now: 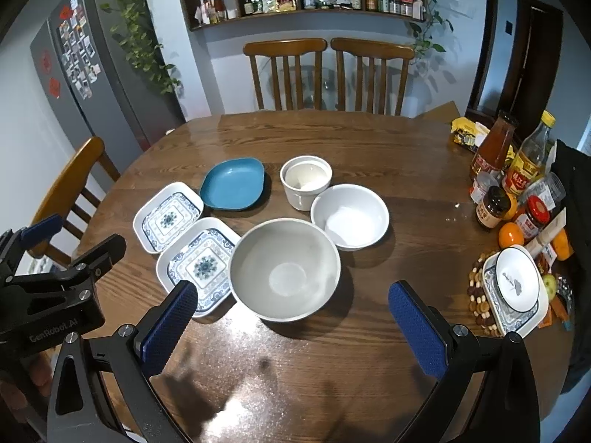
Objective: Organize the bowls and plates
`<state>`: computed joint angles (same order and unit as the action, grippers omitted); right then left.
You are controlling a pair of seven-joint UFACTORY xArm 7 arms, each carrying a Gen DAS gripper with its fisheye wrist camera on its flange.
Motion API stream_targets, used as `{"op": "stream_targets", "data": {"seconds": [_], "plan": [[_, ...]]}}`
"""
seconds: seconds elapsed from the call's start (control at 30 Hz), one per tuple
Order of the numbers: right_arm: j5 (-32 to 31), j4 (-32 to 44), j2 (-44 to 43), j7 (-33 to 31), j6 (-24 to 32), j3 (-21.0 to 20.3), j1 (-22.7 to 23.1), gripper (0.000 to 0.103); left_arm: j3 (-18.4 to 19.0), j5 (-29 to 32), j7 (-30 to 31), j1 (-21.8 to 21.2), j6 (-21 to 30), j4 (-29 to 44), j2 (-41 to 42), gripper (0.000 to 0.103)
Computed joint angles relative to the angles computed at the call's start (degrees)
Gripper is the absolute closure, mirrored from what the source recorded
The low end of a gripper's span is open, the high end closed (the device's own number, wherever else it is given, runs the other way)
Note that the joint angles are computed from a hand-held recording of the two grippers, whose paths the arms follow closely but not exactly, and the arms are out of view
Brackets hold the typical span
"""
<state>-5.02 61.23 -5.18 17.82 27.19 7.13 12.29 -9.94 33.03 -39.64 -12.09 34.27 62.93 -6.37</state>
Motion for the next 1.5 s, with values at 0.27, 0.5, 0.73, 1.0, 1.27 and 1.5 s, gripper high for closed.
{"op": "stream_targets", "data": {"seconds": [0.27, 0.5, 0.73, 1.0, 1.27, 1.5], "plan": [[0.01, -0.08, 0.01, -0.2, -0.06, -0.05, 0.0, 0.0, 0.04, -0.11, 0.21, -0.14, -0.07, 0.19, 0.28, 0.001], [-0.08, -0.16, 0.0, -0.09, -0.15, -0.04, -0.01, 0.0, 0.07, 0.06, 0.02, -0.34, -0.04, 0.27, 0.5, 0.001], [0.08, -0.11, 0.03, -0.14, -0.19, -0.03, 0.04, 0.0, 0.16, -0.19, 0.33, -0.55, -0.3, 0.21, 0.75, 0.001], [-0.07, -0.27, -0.03, -0.12, -0.25, 0.0, 0.01, 0.0, 0.27, -0.71, 0.8, -0.65, -0.63, -0.15, 0.63, 0.001], [-0.08, -0.39, -0.01, -0.05, -0.32, 0.03, 0.07, 0.0, 0.23, -1.13, 1.23, -0.59, -0.66, -0.19, 0.66, 0.001], [-0.2, -0.51, -0.14, 0.1, -0.15, 0.02, 0.06, 0.0, 0.31, -1.68, 1.65, -0.62, -0.72, -0.18, 0.82, 0.001]]}}
